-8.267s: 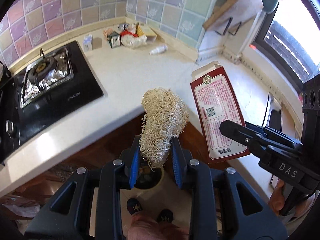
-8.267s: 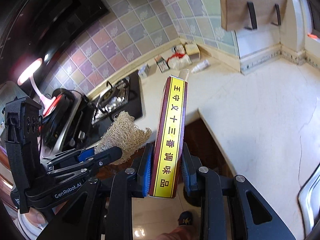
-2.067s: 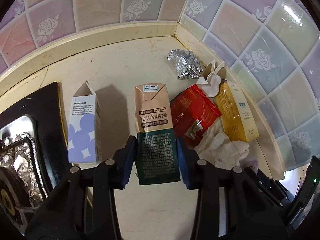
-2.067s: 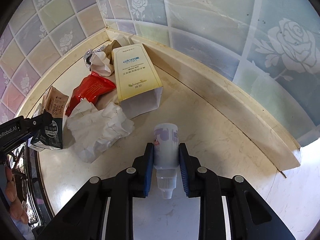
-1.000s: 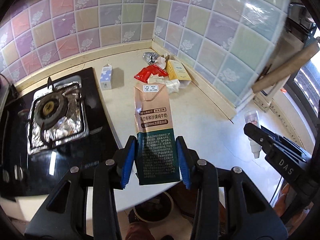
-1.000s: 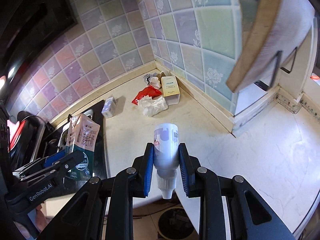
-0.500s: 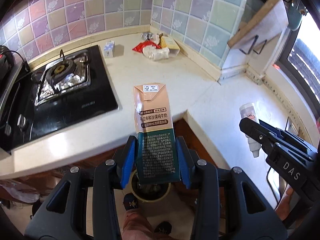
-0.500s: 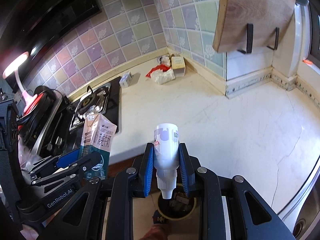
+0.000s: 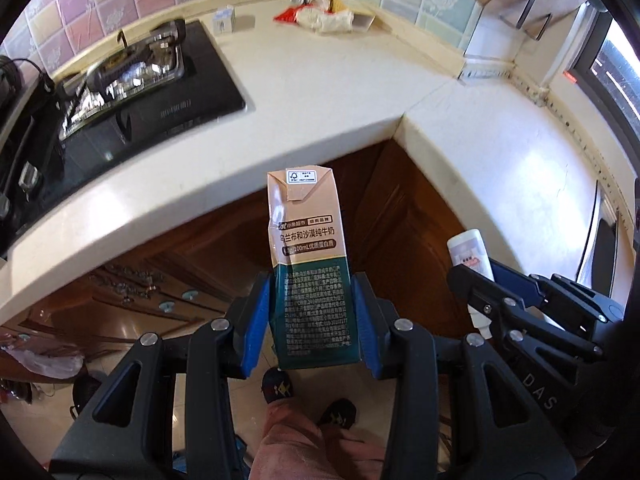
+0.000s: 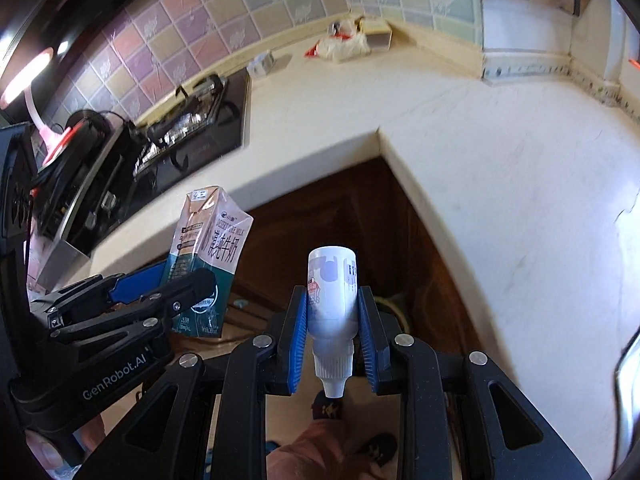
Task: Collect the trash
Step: 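Carry the bottle and milk carton down over the trash bin, then open both grippers to drop the bottle and carton into the bin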
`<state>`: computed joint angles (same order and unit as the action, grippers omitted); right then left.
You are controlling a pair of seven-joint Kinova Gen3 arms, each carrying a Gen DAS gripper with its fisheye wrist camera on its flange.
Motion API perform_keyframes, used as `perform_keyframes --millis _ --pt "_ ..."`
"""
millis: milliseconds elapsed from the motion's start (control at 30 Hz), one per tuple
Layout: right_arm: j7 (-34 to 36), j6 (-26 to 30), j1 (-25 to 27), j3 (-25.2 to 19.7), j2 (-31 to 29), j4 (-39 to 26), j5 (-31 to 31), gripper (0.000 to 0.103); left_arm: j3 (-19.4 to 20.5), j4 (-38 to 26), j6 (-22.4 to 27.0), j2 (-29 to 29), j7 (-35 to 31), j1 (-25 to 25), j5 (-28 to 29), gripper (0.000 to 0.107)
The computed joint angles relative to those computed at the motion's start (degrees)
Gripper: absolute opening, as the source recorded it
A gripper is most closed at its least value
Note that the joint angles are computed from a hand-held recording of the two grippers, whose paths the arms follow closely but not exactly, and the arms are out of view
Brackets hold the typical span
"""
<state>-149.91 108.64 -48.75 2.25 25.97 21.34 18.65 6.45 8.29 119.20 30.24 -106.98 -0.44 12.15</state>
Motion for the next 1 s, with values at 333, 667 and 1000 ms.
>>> perform_keyframes --millis 333,667,1000 --pt "-6.50 -15.54 5.40 -5.47 -2.29 24.97 -6.78 0.024 -2.67 26.54 -12.59 -3.88 -8.08 -0.53 -1.66 0.037" --pt "-9.02 -32.13 9.35 -7.12 -1.14 43.96 -9.59 0.024 -1.67 46.30 -28.93 -2.88 -15.15 -0.87 -2.23 0.037" --pt "-11.57 -51.77 14.50 -7.03 0.79 61.98 -13.00 0.024 -0.77 49.64 -34.11 5.06 -20.76 -0.04 -2.56 0.037"
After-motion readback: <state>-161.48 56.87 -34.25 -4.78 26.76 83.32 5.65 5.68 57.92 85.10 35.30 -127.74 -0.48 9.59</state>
